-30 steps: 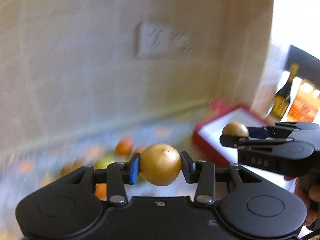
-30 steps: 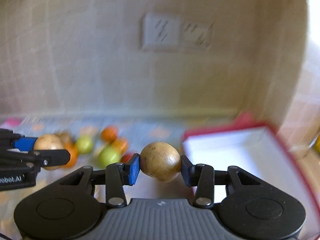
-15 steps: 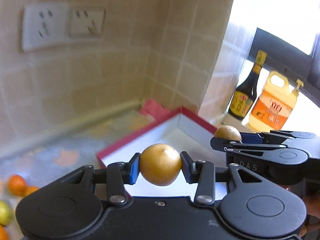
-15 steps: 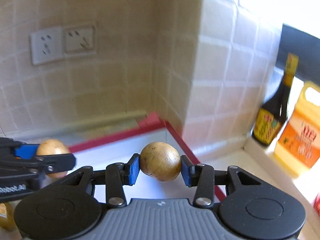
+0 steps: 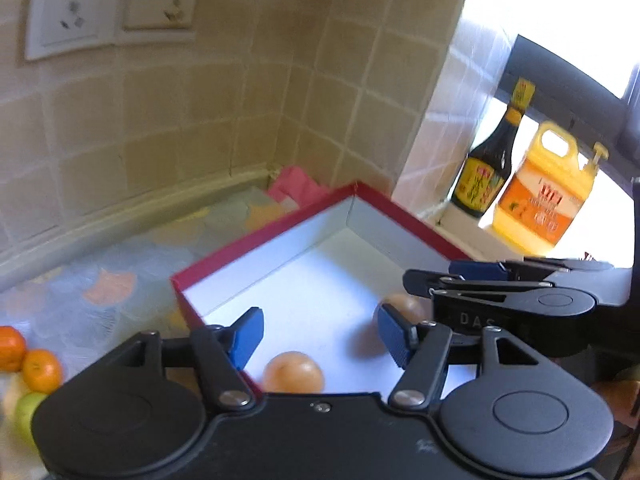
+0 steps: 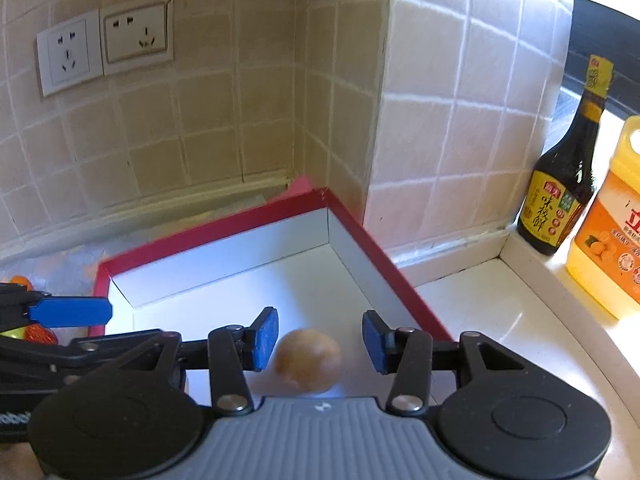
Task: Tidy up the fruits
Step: 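Move both open tools back toward the fruit on the table, then grasp the tangerine with the left tool while the right tool grasps the kiwi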
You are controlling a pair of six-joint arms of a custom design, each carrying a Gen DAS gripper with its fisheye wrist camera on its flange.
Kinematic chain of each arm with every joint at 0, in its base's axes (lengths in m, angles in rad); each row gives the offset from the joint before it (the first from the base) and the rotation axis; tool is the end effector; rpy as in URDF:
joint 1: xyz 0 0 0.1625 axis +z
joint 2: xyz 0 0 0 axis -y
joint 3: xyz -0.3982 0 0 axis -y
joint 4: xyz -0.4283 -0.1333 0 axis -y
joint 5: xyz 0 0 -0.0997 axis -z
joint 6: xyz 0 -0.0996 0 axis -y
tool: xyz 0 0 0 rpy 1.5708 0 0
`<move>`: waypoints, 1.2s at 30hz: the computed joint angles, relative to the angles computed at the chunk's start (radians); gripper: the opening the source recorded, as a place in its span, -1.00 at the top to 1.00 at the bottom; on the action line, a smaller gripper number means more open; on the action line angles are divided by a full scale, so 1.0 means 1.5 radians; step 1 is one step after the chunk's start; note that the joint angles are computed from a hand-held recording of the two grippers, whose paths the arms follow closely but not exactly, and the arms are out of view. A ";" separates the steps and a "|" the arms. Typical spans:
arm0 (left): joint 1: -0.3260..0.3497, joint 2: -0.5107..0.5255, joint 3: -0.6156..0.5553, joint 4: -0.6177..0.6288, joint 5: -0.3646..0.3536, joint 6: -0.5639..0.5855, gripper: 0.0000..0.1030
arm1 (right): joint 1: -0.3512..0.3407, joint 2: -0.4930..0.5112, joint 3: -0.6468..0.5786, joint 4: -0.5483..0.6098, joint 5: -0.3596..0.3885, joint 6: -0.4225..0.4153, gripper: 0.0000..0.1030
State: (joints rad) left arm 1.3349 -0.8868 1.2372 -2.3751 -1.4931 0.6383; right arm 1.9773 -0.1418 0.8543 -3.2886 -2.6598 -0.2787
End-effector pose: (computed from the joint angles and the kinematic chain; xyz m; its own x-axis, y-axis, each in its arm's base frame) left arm -0.0468 -0.7982 0.2786 -0.6597 0.6812 -0.3173 0.7510 0.5827 -0.3106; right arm 0.3619 -0.7268 -0.0018 -0.6353 0.3492 0.6888 -0.4022 0.6118 -0.6811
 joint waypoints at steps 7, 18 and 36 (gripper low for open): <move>0.019 -0.103 0.023 -0.033 0.012 0.016 -0.46 | 0.051 0.020 -0.019 -0.057 0.068 -0.062 0.01; 0.072 -0.203 0.041 -0.109 0.141 -0.017 -0.47 | 0.106 0.147 -0.208 0.075 0.160 -0.089 -0.08; 0.176 -0.133 -0.001 0.048 0.032 -0.109 -0.31 | 0.093 0.266 -0.365 0.402 0.208 0.064 -0.07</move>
